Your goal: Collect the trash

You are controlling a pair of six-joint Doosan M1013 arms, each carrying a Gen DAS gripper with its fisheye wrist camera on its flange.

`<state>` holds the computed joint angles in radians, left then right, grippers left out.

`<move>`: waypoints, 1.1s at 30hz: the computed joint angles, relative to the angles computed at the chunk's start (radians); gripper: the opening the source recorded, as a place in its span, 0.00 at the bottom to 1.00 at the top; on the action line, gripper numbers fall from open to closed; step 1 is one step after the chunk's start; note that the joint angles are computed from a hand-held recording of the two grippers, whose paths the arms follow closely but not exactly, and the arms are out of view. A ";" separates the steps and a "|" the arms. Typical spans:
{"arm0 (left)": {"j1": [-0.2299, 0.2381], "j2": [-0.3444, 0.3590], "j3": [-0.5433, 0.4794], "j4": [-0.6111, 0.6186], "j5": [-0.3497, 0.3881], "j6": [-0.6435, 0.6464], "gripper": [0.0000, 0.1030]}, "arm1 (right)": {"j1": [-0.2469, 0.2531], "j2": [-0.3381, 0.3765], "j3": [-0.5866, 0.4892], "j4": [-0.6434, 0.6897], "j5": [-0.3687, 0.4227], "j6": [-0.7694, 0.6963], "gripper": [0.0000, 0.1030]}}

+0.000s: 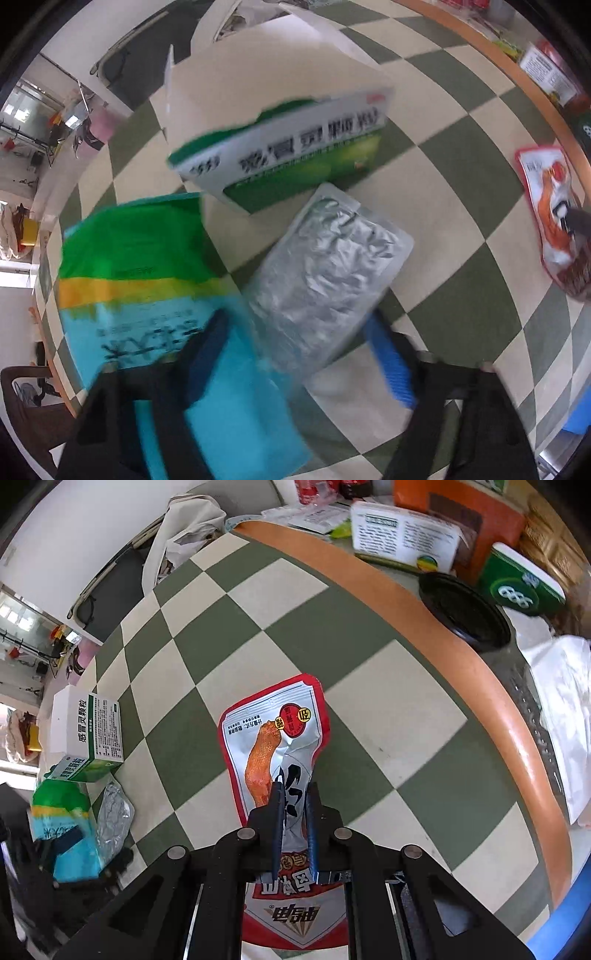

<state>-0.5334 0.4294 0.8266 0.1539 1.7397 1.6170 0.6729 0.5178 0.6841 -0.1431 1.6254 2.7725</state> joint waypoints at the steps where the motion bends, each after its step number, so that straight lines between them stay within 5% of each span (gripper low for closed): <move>1: 0.000 0.001 -0.005 -0.006 0.003 -0.003 0.49 | 0.000 -0.004 0.007 0.002 -0.003 0.002 0.11; 6: -0.003 -0.018 -0.006 -0.037 -0.006 -0.022 0.12 | 0.001 -0.012 0.022 0.010 -0.016 0.007 0.11; 13: 0.018 -0.079 0.013 -0.104 -0.051 -0.172 0.00 | 0.005 -0.008 0.005 0.026 -0.039 -0.014 0.09; 18: 0.073 -0.117 0.040 -0.175 -0.080 -0.245 0.00 | 0.019 -0.040 0.036 0.041 -0.080 -0.020 0.00; 33: 0.097 -0.182 0.132 -0.186 -0.115 -0.366 0.02 | 0.059 -0.086 0.063 0.040 -0.139 -0.031 0.00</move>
